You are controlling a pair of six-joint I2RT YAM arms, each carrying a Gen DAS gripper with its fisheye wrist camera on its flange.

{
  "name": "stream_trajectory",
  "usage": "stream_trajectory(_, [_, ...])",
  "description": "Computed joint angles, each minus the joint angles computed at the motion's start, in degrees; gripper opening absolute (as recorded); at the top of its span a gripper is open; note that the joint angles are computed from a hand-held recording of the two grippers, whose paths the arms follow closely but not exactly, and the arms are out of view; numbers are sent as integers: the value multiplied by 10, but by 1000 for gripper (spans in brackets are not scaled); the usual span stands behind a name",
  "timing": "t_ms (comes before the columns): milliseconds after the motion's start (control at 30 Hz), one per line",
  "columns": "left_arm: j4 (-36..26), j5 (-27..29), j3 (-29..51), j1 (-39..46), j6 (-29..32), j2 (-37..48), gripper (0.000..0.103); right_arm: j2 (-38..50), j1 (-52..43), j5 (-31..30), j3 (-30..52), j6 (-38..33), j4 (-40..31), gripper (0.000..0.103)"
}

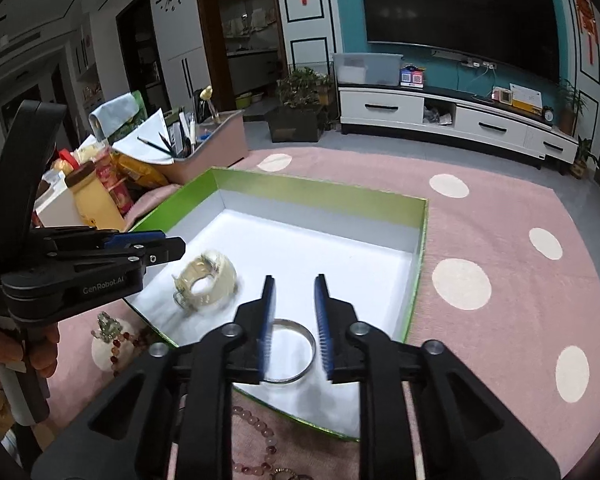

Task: Organize jewelry
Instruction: 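Carry the cream watch and silver bangle into the green box and open both tools, then withdraw both open tools from the green box back over the jewelry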

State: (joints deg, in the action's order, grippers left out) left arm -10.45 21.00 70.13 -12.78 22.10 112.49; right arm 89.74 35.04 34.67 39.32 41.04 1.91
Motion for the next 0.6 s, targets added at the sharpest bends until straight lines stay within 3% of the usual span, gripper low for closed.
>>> stream_trajectory(100, [2, 7, -12, 5, -1, -20, 41, -25, 15, 15, -9, 21, -13, 38])
stream_trajectory(133, [4, 10, -18, 8, -1, -28, 52, -36, 23, 24, -13, 31, -20, 39])
stream_trajectory(200, [8, 11, -30, 13, 0, -43, 58, -51, 34, 32, -16, 46, -34, 42])
stream_trajectory(267, [6, 10, -39, 22, 3, -56, 75, -67, 49, 40, -19, 70, -55, 47])
stream_trajectory(433, [-9, 21, -53, 53, 7, -78, 89, -105, 92, 68, -34, 138, -108, 58])
stream_trajectory(600, [-31, 40, -68, 96, 29, -95, 96, -127, 135, 94, -43, 219, -166, 65])
